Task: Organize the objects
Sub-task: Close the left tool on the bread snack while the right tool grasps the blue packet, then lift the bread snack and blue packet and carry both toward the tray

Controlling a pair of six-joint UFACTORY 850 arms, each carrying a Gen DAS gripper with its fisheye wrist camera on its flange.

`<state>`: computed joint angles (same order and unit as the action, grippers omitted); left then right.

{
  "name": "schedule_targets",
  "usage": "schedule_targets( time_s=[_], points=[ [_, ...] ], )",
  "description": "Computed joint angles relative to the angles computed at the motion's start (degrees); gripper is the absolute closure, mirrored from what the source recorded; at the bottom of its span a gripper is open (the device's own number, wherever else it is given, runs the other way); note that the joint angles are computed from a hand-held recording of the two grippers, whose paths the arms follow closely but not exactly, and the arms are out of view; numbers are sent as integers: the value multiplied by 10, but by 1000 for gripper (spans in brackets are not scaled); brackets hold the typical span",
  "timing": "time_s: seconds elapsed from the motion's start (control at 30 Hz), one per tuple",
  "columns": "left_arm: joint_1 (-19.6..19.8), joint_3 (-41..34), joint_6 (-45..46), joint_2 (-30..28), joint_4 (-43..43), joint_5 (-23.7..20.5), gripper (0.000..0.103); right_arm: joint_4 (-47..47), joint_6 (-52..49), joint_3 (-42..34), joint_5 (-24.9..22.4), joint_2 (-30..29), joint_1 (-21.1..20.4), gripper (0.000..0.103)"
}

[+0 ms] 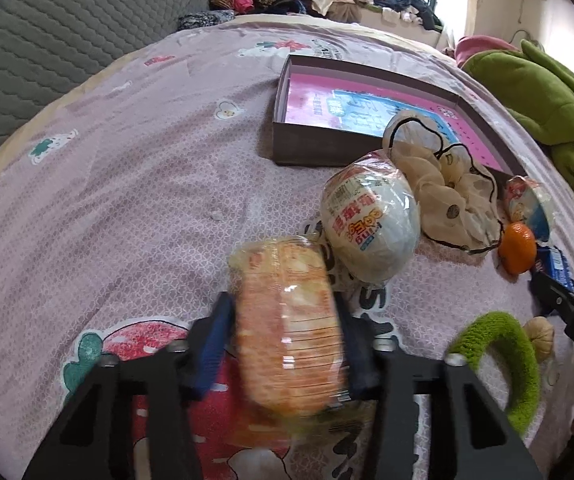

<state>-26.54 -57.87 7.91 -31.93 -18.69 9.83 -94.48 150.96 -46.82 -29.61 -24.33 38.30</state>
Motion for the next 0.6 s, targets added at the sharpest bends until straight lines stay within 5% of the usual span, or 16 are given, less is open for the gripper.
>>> schedule_targets(
  time_s=[0.6],
  points=[
    [-10, 26, 124, 29, -133, 28, 63, 3, -8, 5, -23, 17, 20, 51]
  ],
)
